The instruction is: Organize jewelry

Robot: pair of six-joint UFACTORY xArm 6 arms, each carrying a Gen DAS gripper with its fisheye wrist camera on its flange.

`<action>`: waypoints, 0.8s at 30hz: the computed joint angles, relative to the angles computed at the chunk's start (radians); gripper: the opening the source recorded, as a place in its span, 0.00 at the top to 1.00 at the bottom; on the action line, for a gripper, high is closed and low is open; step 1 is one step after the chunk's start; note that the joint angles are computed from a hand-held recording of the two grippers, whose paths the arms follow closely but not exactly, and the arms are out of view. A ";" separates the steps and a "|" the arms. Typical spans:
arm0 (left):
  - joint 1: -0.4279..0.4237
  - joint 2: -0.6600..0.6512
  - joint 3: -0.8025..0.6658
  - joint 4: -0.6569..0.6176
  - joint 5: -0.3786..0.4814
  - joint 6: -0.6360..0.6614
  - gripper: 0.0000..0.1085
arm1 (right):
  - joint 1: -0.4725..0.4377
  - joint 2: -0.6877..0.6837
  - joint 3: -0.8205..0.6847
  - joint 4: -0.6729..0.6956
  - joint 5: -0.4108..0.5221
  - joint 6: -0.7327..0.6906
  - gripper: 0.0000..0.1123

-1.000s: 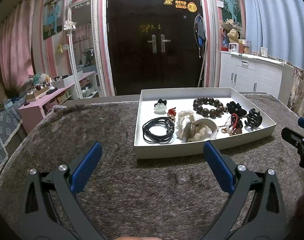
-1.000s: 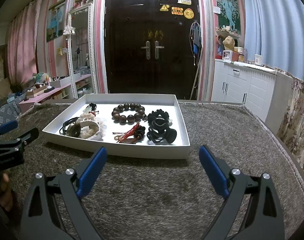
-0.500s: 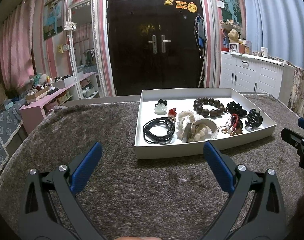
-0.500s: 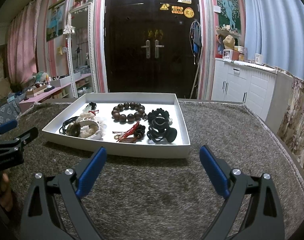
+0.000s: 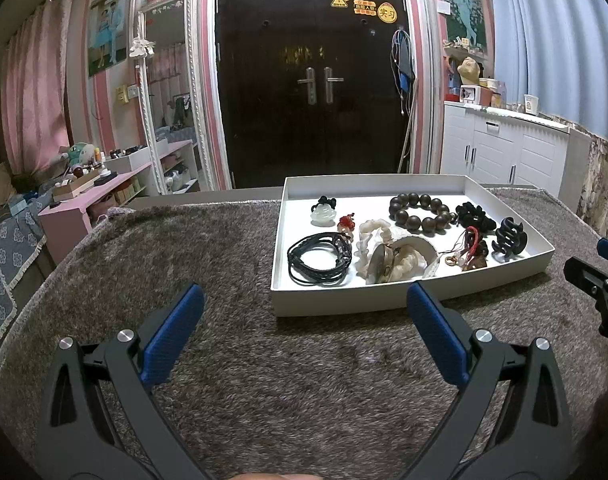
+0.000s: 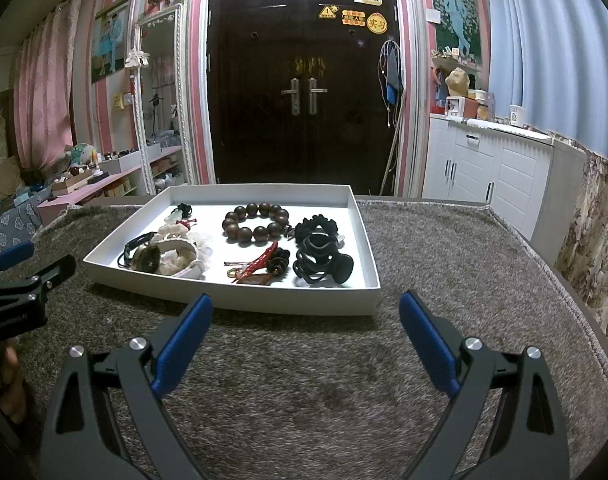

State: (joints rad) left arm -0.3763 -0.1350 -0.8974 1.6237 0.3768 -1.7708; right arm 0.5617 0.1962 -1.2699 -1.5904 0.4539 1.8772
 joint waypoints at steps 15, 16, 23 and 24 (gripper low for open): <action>0.001 0.002 -0.002 -0.009 -0.006 0.009 0.08 | -0.001 0.000 -0.001 0.005 -0.002 -0.003 0.16; 0.002 0.004 -0.002 -0.010 -0.008 0.010 0.08 | -0.001 0.000 0.000 0.005 -0.001 -0.003 0.16; 0.002 0.002 -0.001 -0.009 -0.007 0.011 0.08 | -0.002 0.000 -0.001 0.003 -0.002 -0.001 0.16; 0.001 0.002 -0.001 -0.008 -0.006 0.010 0.08 | -0.003 0.002 -0.001 0.004 -0.003 -0.002 0.16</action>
State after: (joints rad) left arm -0.3748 -0.1330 -0.8988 1.6153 0.3709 -1.7607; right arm 0.5592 0.1977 -1.2714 -1.5860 0.4508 1.8753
